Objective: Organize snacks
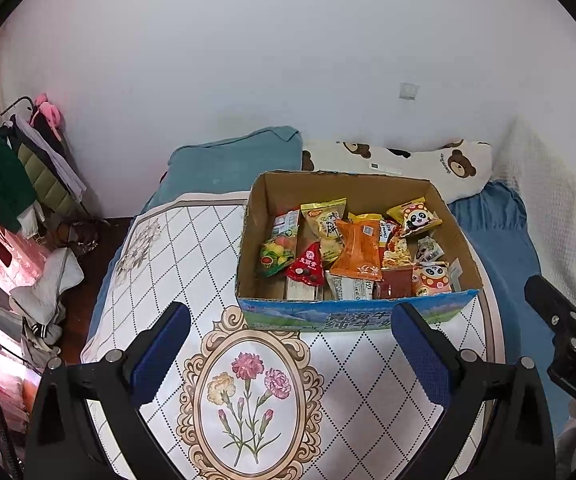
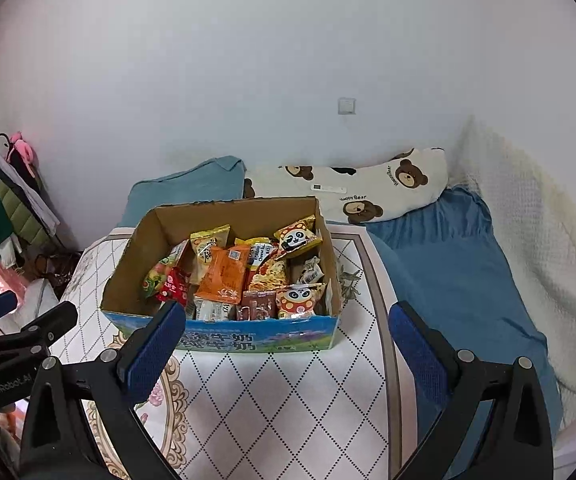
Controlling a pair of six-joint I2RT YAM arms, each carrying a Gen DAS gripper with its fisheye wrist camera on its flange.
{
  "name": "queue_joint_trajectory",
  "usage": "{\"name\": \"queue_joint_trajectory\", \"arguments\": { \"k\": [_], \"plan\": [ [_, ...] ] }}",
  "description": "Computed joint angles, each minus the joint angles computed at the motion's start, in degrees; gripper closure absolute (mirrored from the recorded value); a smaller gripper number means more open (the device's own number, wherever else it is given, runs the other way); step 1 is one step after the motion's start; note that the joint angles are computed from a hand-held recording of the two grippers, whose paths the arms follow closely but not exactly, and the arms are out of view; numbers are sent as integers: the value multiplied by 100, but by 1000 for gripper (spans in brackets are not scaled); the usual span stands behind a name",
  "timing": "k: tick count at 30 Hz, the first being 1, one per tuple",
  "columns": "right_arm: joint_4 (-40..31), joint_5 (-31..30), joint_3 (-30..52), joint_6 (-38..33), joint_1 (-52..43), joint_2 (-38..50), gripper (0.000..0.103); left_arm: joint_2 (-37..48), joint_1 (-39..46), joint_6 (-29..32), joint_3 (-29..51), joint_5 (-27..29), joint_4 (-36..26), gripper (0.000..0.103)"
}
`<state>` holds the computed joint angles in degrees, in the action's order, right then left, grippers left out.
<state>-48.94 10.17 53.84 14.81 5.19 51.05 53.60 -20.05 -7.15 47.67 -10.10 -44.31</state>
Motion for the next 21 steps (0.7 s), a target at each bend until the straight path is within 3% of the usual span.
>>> {"name": "queue_joint_trajectory", "arguments": {
  "k": [21],
  "plan": [
    [18, -35, -43, -71, -17, -76, 0, -4, -22, -114, 33, 81, 1, 0]
  ]
}}
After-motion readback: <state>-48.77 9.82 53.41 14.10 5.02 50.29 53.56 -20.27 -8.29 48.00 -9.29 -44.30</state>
